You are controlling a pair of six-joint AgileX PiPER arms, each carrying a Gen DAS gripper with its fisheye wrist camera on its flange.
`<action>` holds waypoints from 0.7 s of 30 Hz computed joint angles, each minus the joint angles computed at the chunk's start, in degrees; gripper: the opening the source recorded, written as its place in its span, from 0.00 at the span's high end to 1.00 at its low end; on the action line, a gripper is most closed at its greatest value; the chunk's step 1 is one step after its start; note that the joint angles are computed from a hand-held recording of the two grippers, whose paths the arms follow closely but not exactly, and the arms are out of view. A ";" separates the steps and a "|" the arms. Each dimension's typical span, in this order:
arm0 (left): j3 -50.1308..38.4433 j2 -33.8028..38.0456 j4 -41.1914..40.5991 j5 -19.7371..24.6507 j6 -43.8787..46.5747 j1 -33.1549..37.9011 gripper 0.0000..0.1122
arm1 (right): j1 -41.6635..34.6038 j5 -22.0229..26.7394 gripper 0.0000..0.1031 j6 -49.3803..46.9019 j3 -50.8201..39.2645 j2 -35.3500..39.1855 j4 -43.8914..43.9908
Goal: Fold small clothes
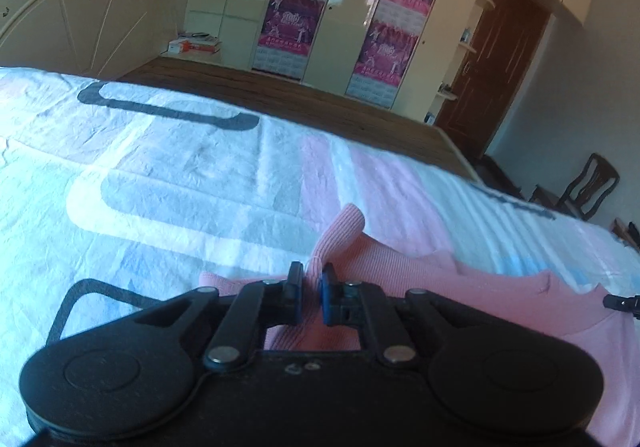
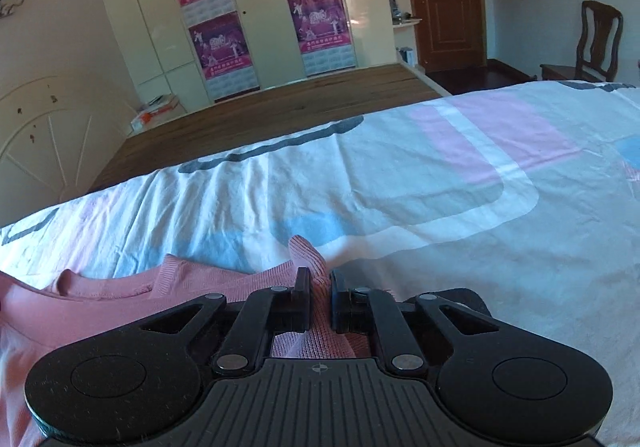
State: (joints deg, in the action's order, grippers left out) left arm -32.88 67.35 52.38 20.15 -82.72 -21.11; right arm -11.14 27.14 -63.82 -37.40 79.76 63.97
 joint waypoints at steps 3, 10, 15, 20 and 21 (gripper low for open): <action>-0.09 2.07 4.27 4.10 -4.15 -2.86 0.92 | 4.08 -4.47 0.91 3.49 -0.27 0.87 -6.18; -2.62 2.13 1.41 13.40 -0.17 -7.84 0.65 | 1.16 -2.78 0.55 3.19 1.00 -4.02 -6.49; -2.71 -3.10 1.33 22.90 -1.17 -17.13 0.40 | 2.30 -0.47 0.55 7.20 4.00 -12.11 -10.95; -4.68 -4.79 0.22 27.72 -3.55 -29.61 0.39 | 9.82 3.36 0.55 14.86 5.54 -17.35 -16.38; -5.69 -3.54 -0.12 27.76 -3.94 -31.43 0.37 | 13.35 2.33 0.55 18.15 5.96 -18.18 -18.36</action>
